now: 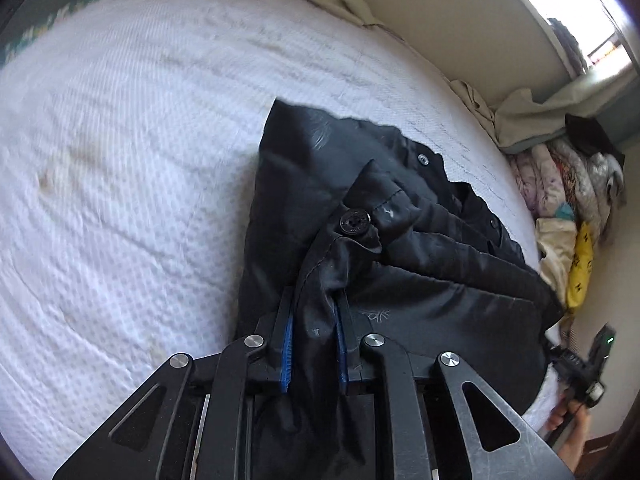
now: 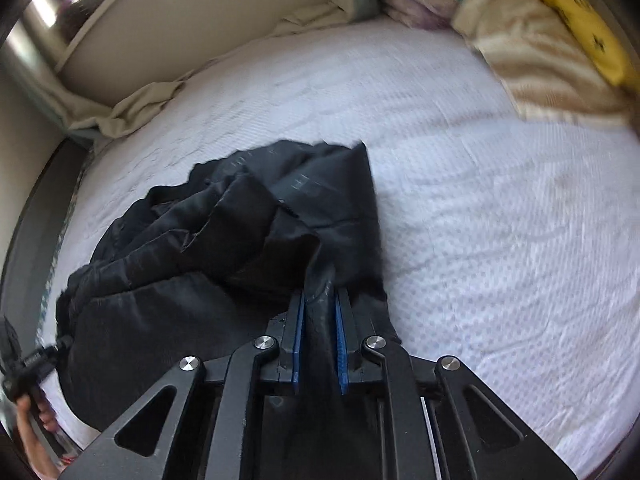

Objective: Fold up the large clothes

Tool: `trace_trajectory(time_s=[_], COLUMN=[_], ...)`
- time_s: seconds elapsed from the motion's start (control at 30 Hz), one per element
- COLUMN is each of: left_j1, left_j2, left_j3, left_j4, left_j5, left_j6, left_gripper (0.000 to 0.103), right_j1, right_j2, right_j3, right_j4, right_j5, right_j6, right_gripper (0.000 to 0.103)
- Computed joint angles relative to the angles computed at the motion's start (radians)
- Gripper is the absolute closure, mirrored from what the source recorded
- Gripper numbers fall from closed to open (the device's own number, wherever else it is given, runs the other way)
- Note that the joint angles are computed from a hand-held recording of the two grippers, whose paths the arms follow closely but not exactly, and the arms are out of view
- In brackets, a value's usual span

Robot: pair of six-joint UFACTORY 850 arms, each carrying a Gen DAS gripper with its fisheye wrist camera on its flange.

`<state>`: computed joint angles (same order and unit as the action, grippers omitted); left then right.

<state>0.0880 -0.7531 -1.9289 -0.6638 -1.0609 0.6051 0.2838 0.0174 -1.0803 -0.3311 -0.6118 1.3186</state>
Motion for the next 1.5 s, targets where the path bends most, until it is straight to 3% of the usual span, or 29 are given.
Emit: trace_trajectory(time_s=[0.17, 0.33, 0.37, 0.43, 0.5, 0.53, 0.63, 0.7, 0.73, 0.83, 0.9, 1.0, 1.1, 1.4, 1.5], left_j1=[0.007, -0.002, -0.006, -0.005, -0.010, -0.013, -0.020, -0.030, -0.045, -0.112, -0.150, -0.162, -0.153, -0.139, -0.136], left_j2=[-0.046, -0.043, -0.036, 0.000, 0.066, 0.097, 0.193, 0.228, 0.234, 0.221, 0.188, 0.130, 0.141, 0.175, 0.184], left_j3=[-0.034, -0.035, -0.036, -0.018, 0.044, 0.075, 0.183, 0.227, 0.236, 0.237, 0.221, 0.180, 0.220, 0.317, 0.331], left_j4=[-0.025, -0.020, -0.012, 0.001, 0.009, 0.007, -0.109, -0.225, -0.241, -0.091, 0.069, 0.191, 0.192, 0.129, 0.100], left_j5=[-0.034, -0.016, -0.010, 0.036, 0.152, 0.211, 0.344, 0.334, 0.319, 0.335, 0.377, 0.367, 0.406, 0.476, 0.489], left_j6=[0.009, -0.017, -0.028, -0.032, -0.001, 0.025, 0.193, 0.338, 0.379, 0.350, 0.222, 0.090, 0.134, 0.211, 0.238], left_gripper=[0.074, 0.068, 0.068, 0.047, 0.042, 0.041, 0.037, 0.032, 0.028, 0.026, 0.026, 0.030, 0.030, 0.030, 0.029], right_j1=[-0.007, 0.000, -0.002, -0.008, -0.004, 0.007, 0.101, 0.176, 0.197, 0.216, 0.198, 0.165, 0.138, 0.169, 0.167], right_j2=[-0.014, -0.027, -0.017, 0.020, 0.066, 0.077, 0.081, 0.046, 0.037, -0.037, -0.114, -0.187, -0.220, -0.261, -0.247], right_j3=[0.034, 0.042, 0.049, 0.064, 0.078, 0.074, 0.005, -0.057, -0.072, -0.145, -0.203, -0.234, -0.221, -0.202, -0.174], right_j4=[0.085, 0.027, 0.031, 0.057, 0.034, -0.016, -0.307, -0.490, -0.543, -0.575, -0.479, -0.371, -0.287, -0.331, -0.351], right_j5=[0.002, 0.018, 0.029, 0.050, 0.055, 0.030, -0.200, -0.337, -0.350, -0.258, -0.271, -0.314, -0.291, -0.309, -0.272], right_j6=[-0.032, 0.003, 0.015, 0.036, 0.098, 0.159, 0.350, 0.384, 0.378, 0.236, 0.106, 0.006, -0.047, -0.016, 0.019], right_gripper=[0.096, 0.090, 0.086, 0.073, 0.031, 0.028, 0.028, 0.031, 0.034, 0.063, 0.088, 0.091, 0.093, 0.093, 0.093])
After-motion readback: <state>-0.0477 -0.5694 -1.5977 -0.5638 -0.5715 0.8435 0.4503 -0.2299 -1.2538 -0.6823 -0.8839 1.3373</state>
